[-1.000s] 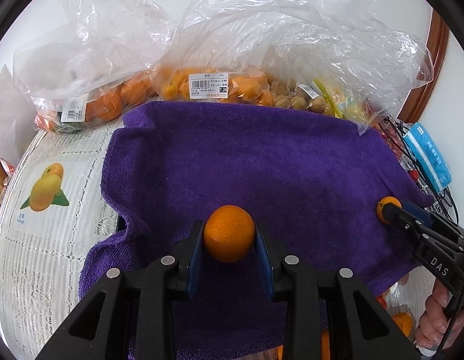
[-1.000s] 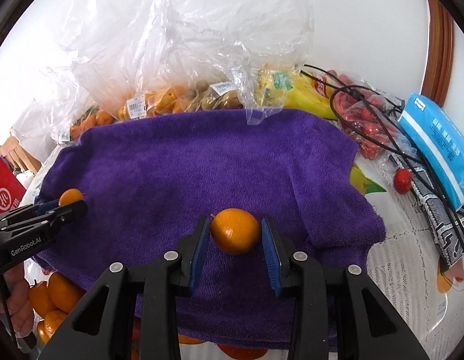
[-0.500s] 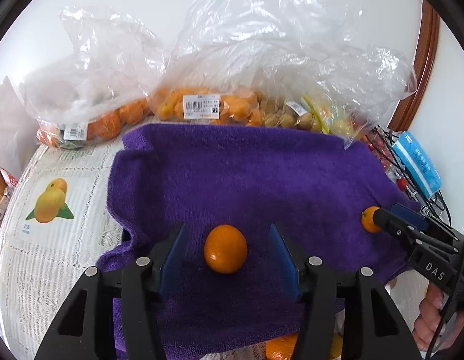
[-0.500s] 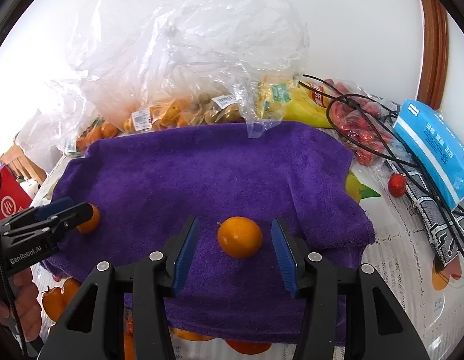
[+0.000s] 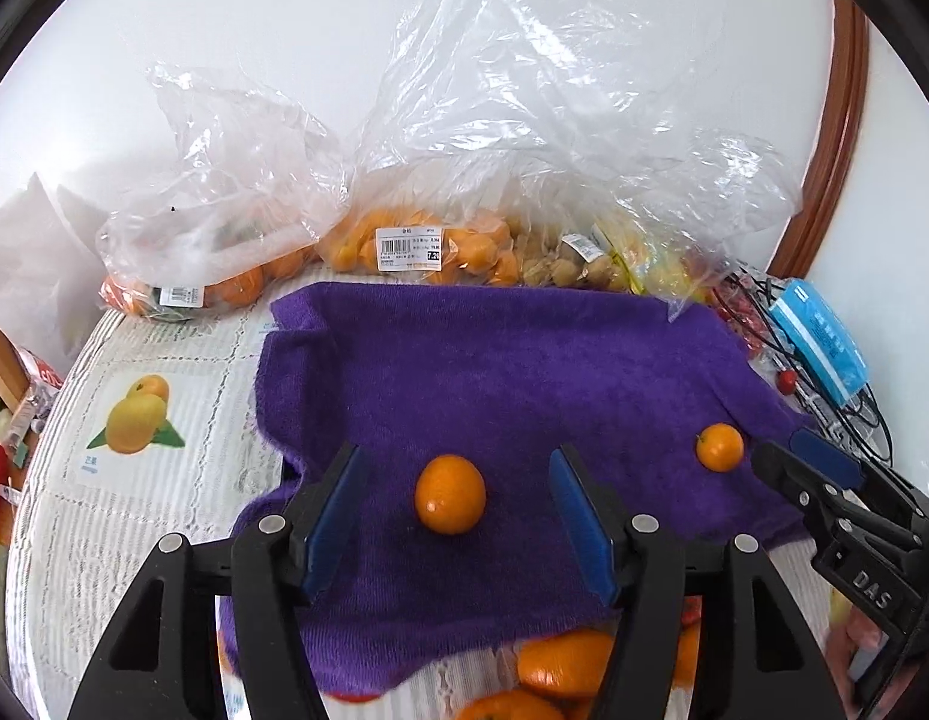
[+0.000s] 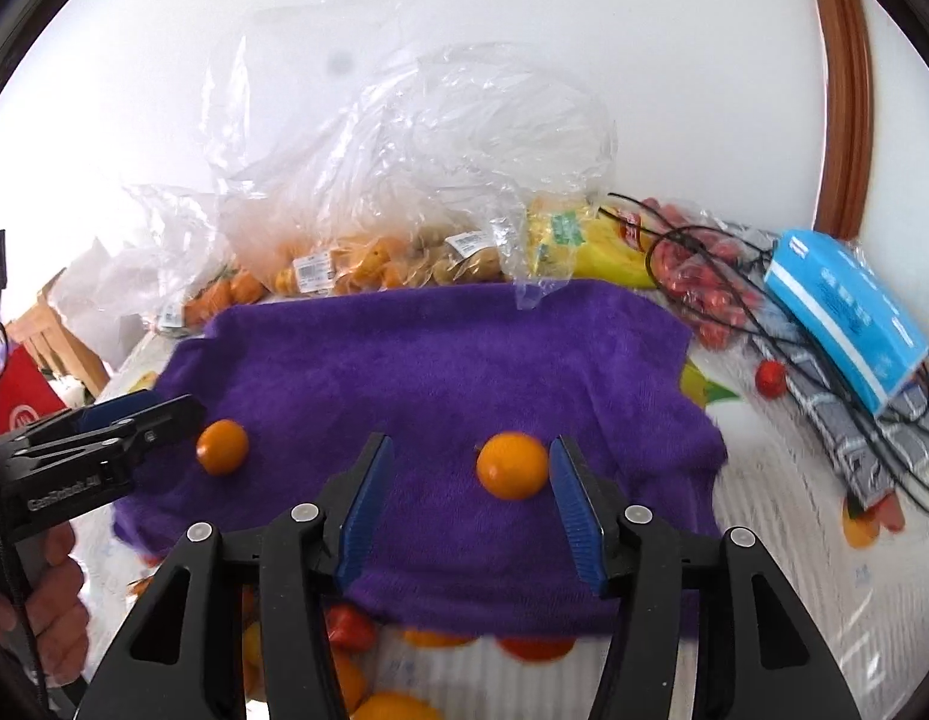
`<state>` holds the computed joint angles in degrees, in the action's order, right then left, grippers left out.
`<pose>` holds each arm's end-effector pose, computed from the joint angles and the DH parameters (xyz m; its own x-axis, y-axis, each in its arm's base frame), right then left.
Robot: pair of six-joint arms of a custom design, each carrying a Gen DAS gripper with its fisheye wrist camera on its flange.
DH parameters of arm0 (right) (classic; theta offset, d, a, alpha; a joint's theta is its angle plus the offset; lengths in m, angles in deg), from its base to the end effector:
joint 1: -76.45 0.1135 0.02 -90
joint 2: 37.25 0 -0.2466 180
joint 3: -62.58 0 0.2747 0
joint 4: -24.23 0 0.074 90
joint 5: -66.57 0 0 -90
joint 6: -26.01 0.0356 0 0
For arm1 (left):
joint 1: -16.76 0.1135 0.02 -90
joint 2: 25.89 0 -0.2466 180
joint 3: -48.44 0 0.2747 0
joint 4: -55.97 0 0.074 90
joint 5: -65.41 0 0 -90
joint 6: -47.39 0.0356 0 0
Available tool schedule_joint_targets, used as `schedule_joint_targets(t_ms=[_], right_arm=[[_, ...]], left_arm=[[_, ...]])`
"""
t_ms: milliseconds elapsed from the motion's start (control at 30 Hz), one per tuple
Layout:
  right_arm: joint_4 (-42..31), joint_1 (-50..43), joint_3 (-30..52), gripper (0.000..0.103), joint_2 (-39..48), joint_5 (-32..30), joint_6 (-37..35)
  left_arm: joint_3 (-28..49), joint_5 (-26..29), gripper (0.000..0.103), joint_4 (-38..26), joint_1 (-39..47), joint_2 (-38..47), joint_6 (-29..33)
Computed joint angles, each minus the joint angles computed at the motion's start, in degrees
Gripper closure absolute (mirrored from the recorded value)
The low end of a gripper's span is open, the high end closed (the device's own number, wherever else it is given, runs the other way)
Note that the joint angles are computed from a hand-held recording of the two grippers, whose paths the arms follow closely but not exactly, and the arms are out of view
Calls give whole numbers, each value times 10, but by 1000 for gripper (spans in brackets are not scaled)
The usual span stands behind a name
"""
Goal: Organize fruits
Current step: 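Open both tools to drop the oranges onto the towel, then withdraw, then grasp another orange with the right tool while the left tool grasps one too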
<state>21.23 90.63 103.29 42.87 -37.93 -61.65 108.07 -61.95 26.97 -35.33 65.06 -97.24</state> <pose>0.2596 0.0748 0.1089 -0.6703 -0.1286 -0.7308 -0.3894 0.8994 0.1989 0.2072 -0.2308 0.1284 -0.6698 -0.1948 -0.7165 -0.1791 0.9789 -0.0986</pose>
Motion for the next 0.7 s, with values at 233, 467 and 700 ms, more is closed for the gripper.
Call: schedule_joint_targets(t_ms=[233,467,700], right_arm=[[-97,31,-65,48,-125,10,-23],[-156,43,-136,48,-238,32,-2],[-179,75,-168,48,-296,52,16]], left_arm=[[-35,-21,38,-50,-64,-32,-59],[-110,-37,37,-97,-126,-102,-161],[-147,-26,36,-111,-155,-121,-227]])
